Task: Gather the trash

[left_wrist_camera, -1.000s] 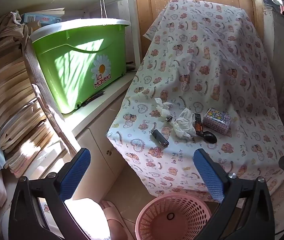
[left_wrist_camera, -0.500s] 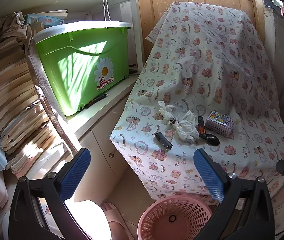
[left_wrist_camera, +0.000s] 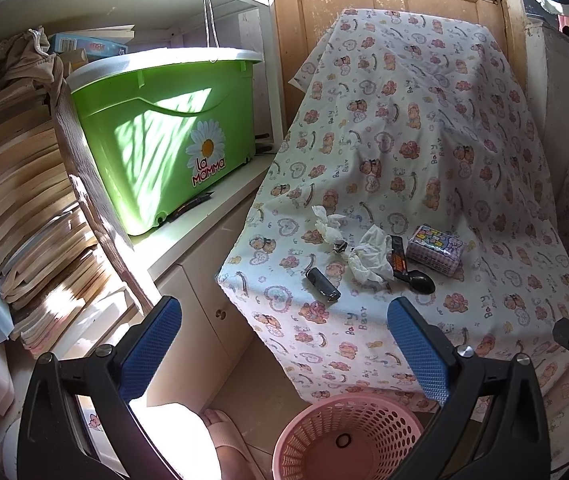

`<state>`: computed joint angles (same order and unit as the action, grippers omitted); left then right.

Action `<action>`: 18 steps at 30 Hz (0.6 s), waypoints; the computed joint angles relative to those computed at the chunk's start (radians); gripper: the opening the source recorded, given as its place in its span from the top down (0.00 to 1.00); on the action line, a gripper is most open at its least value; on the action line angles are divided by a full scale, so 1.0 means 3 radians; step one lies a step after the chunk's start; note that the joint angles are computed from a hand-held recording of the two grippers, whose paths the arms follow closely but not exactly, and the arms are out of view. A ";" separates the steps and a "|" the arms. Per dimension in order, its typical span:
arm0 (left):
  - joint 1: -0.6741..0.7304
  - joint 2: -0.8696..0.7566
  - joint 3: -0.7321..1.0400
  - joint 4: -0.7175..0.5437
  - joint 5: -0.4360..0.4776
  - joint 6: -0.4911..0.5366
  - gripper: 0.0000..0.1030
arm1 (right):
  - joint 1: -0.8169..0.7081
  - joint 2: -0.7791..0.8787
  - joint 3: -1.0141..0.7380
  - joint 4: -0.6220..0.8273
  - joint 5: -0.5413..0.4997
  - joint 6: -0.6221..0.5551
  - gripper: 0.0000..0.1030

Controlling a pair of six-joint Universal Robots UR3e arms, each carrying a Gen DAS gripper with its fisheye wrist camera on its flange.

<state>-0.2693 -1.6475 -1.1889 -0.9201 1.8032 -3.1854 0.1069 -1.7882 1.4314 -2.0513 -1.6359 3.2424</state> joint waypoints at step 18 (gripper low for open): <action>-0.0028 -0.0091 0.0109 -0.0154 0.0112 -0.0059 0.01 | 0.0011 0.0136 -0.0064 0.0103 -0.0070 0.0005 0.04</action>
<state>-0.2776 -1.6749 -1.1561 -0.9663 1.8368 -3.2030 0.1102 -1.7474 1.4123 -2.0204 -1.6570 3.2440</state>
